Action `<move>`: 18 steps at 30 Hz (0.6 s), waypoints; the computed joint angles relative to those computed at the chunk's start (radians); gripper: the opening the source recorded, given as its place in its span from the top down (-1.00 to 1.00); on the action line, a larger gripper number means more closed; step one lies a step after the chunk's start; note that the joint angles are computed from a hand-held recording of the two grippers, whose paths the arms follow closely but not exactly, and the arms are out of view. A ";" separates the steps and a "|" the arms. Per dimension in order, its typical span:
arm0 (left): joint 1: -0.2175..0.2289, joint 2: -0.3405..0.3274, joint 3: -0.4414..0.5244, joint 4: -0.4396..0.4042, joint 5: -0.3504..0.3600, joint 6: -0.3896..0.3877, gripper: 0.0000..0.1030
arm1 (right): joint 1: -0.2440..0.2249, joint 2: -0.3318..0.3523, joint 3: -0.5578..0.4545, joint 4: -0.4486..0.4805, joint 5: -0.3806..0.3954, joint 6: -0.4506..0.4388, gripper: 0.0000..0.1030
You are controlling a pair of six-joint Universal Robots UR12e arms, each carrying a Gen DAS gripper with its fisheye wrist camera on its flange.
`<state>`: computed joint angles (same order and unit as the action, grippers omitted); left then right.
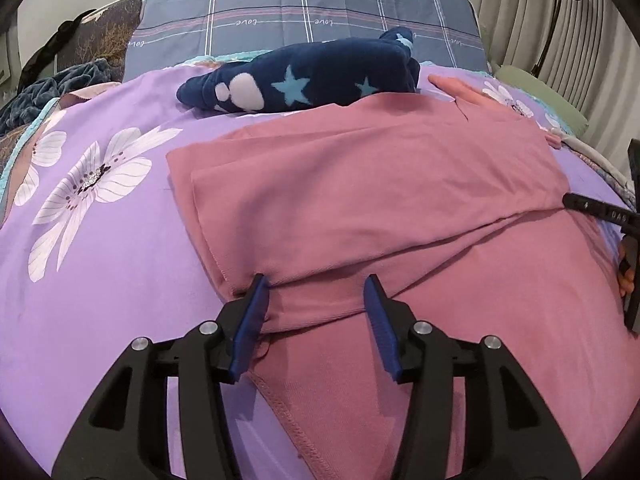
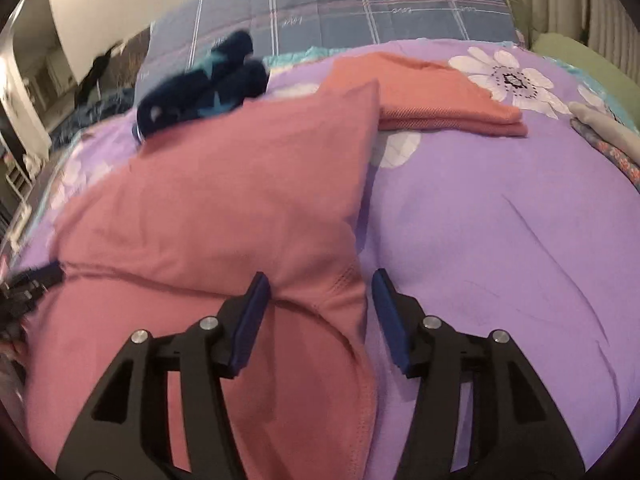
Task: Fold small clothes
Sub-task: 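Fold the hem up toward the collar with both tools and release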
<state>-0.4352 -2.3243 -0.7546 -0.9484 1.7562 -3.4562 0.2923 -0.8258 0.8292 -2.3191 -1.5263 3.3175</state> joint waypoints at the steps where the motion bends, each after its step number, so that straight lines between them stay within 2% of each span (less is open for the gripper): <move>1: 0.000 -0.002 0.003 0.002 0.002 0.000 -0.01 | 0.003 0.000 0.002 -0.002 -0.008 -0.003 -0.04; 3: -0.006 0.004 -0.008 0.017 0.016 0.001 -0.01 | 0.001 0.000 0.002 -0.007 -0.005 0.008 0.04; 5: -0.016 0.012 -0.020 0.029 0.062 -0.002 -0.03 | -0.005 -0.005 0.009 -0.018 -0.006 0.055 0.34; 6: -0.028 0.013 -0.013 0.003 0.134 -0.020 -0.12 | -0.014 -0.012 0.022 -0.024 -0.003 0.101 0.70; 7: -0.035 0.011 -0.005 -0.025 0.175 -0.032 -0.20 | -0.027 -0.019 0.037 -0.036 0.015 0.135 1.00; 9: -0.051 0.000 0.031 -0.155 0.287 -0.076 -0.35 | -0.048 -0.042 0.085 -0.073 0.040 0.232 1.00; 10: -0.054 0.004 0.029 -0.174 0.299 -0.087 -0.36 | -0.051 -0.047 0.093 -0.072 0.029 0.252 1.00; 13: -0.044 0.028 -0.011 -0.156 0.265 -0.126 -0.42 | -0.072 -0.060 0.124 -0.110 0.117 0.272 1.00; 14: -0.041 0.029 -0.011 -0.159 0.256 -0.136 -0.44 | -0.075 -0.068 0.133 -0.124 0.158 0.250 0.91; 15: -0.037 0.028 -0.010 -0.158 0.246 -0.141 -0.44 | -0.075 -0.075 0.141 -0.133 0.184 0.208 0.70; 16: -0.036 0.026 -0.007 -0.157 0.244 -0.142 -0.44 | -0.072 -0.082 0.147 -0.142 0.192 0.159 0.32; 17: -0.034 0.024 -0.004 -0.158 0.245 -0.142 -0.44 | -0.061 -0.082 0.139 -0.129 0.175 0.085 0.10; 18: -0.033 0.017 0.009 -0.169 0.250 -0.146 -0.44 | -0.045 -0.073 0.109 -0.075 0.143 -0.006 -0.22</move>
